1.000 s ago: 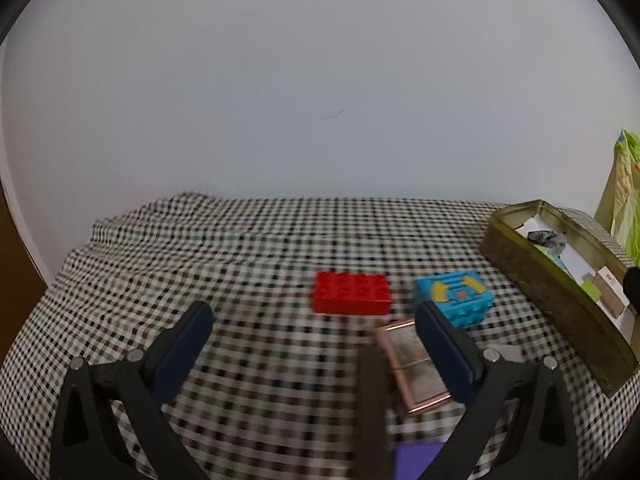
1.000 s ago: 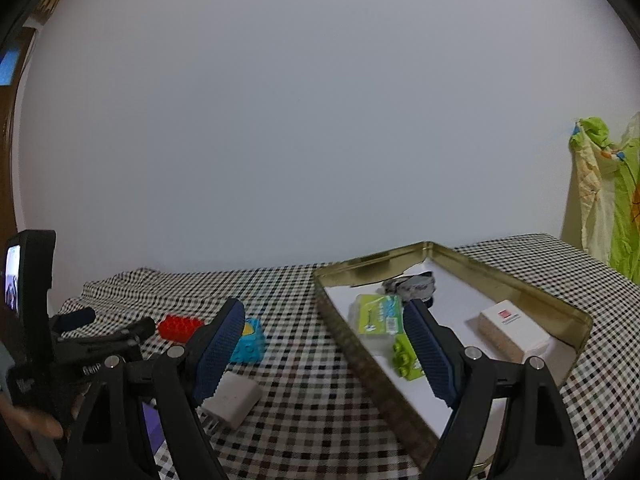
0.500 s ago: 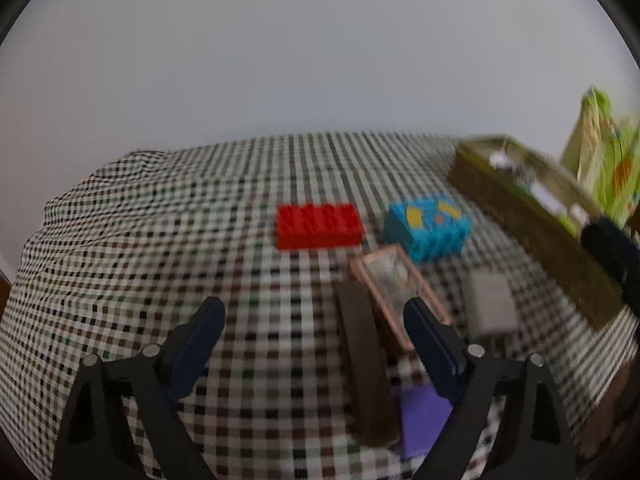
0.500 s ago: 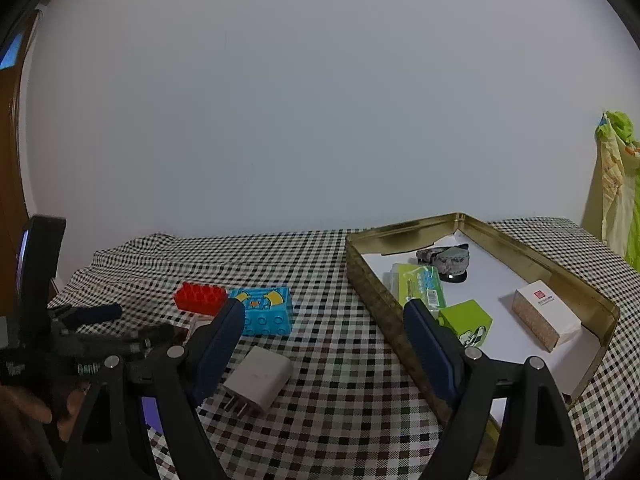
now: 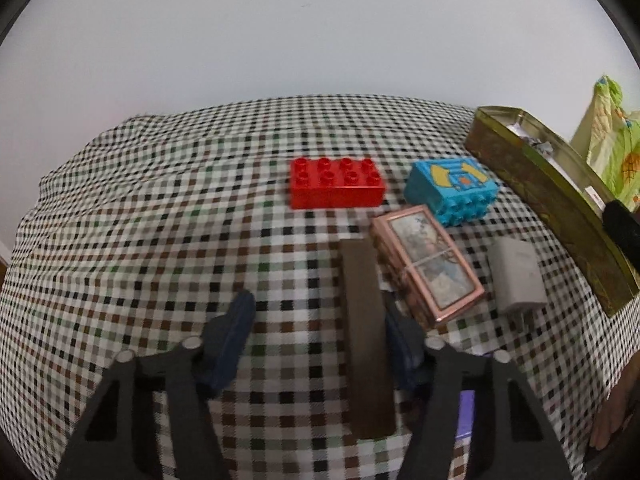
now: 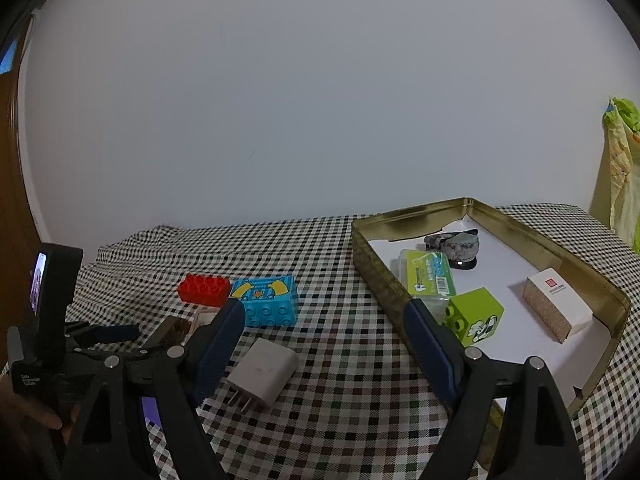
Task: Organize rigid objects
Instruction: 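Grasp the brown stick with the left tool while the right tool grasps the white plug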
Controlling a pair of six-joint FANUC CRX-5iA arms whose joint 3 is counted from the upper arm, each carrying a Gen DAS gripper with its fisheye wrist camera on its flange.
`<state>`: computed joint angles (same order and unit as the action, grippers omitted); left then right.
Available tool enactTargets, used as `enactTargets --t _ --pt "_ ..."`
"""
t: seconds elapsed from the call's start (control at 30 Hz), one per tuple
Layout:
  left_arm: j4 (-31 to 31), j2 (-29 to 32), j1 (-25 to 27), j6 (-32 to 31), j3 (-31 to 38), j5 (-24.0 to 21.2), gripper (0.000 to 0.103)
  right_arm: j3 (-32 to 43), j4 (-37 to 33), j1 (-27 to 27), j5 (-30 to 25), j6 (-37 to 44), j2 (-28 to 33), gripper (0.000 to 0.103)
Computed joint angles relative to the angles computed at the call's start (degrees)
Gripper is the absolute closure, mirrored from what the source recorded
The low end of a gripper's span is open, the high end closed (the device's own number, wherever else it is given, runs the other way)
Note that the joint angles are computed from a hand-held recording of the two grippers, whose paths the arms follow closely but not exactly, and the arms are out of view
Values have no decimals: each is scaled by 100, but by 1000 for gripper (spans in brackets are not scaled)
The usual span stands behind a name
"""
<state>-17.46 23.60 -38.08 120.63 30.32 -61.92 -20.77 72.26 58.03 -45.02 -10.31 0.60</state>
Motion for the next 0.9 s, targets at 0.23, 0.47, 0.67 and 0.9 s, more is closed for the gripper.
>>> enactTargets --t 0.23,0.47,0.67,0.9 --pt "423 -159 221 -45 -343 480 89 209 -597 38 121 426 79 20" --pt "205 -564 259 575 -823 1088 89 613 -1234 127 94 1110 343 20" --pt "-269 -731 253 1253 -940 1225 89 1651 -2631 209 -454 2528 982 29" --pt "-309 -635 224 1229 -812 1163 89 2517 -3637 156 -1039 3354 1506 42"
